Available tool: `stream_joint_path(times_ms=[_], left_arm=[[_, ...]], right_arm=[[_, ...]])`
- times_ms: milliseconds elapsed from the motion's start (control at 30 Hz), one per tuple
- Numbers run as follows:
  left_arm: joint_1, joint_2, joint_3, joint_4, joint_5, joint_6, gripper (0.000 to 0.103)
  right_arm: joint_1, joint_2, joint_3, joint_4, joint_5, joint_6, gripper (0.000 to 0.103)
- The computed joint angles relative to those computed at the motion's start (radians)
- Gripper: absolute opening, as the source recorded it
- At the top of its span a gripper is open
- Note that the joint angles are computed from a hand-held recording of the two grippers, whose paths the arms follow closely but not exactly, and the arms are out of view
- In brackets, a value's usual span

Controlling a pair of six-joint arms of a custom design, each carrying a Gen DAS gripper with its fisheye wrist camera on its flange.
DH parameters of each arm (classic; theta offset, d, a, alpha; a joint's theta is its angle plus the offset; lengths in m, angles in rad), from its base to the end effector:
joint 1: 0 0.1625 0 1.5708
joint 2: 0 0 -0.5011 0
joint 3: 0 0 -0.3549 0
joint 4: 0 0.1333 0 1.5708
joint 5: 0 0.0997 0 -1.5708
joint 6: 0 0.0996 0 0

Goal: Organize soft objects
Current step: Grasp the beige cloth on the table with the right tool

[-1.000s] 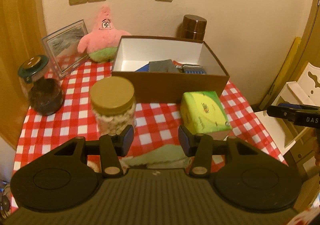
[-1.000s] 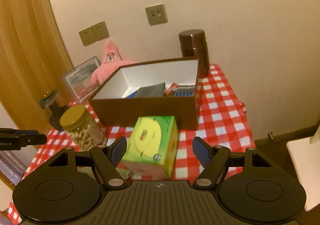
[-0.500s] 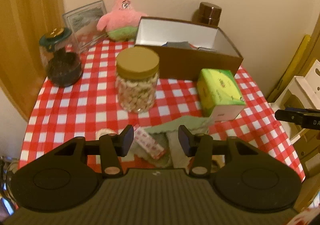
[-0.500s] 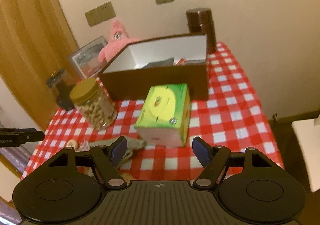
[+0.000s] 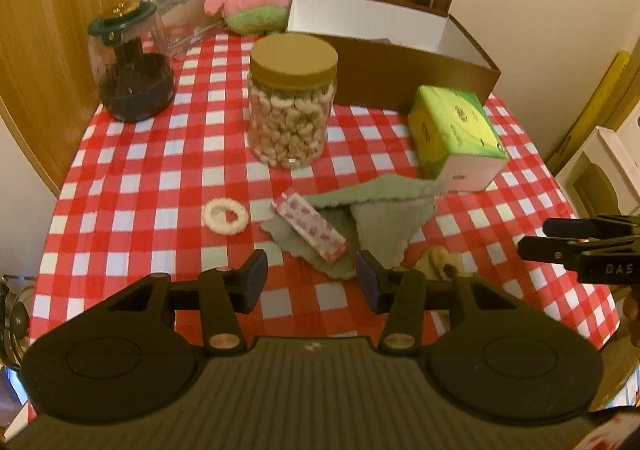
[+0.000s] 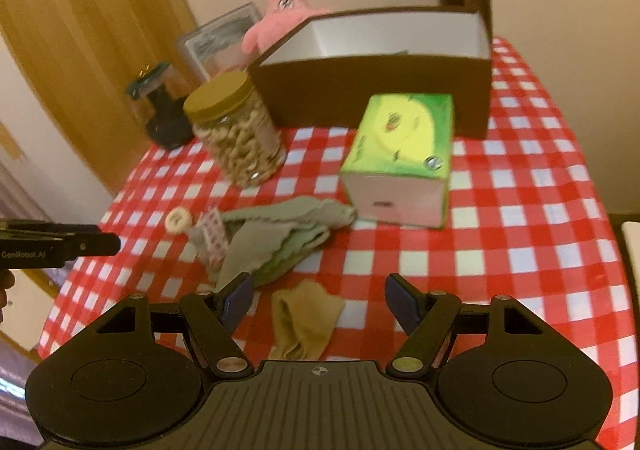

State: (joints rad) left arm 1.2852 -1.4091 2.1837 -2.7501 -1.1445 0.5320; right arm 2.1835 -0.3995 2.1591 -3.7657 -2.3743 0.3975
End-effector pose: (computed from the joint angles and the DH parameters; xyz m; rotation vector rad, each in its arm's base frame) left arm 0.0374 -0.4921 0.3647 0.9398 2.4638 -0.4663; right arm 0.3463 -0.3856 -0.0118 0.0344 -2.4727 0.9827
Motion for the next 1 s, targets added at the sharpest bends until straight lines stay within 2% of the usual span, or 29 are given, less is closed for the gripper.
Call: stream_joint_path(times_ms=[500,833,1000], left_arm=[[0.035,0.033,-0.003,0.035,0.006,0.014,0.046],[0.061,0.080,0.002,-0.024,0.012,0.054,0.046],[0.071,0.098,0.001,-0.038,0.004,0.063,0.046]], right_arm=[[-0.027,0.058,-0.071,0.133,0.059,-0.006,0.072],[-0.066,0.104,-0.110,0.182,0.043,-0.029,0.072],[-0.074,0.131,-0.125,0.170,0.017,-0.040,0.072]])
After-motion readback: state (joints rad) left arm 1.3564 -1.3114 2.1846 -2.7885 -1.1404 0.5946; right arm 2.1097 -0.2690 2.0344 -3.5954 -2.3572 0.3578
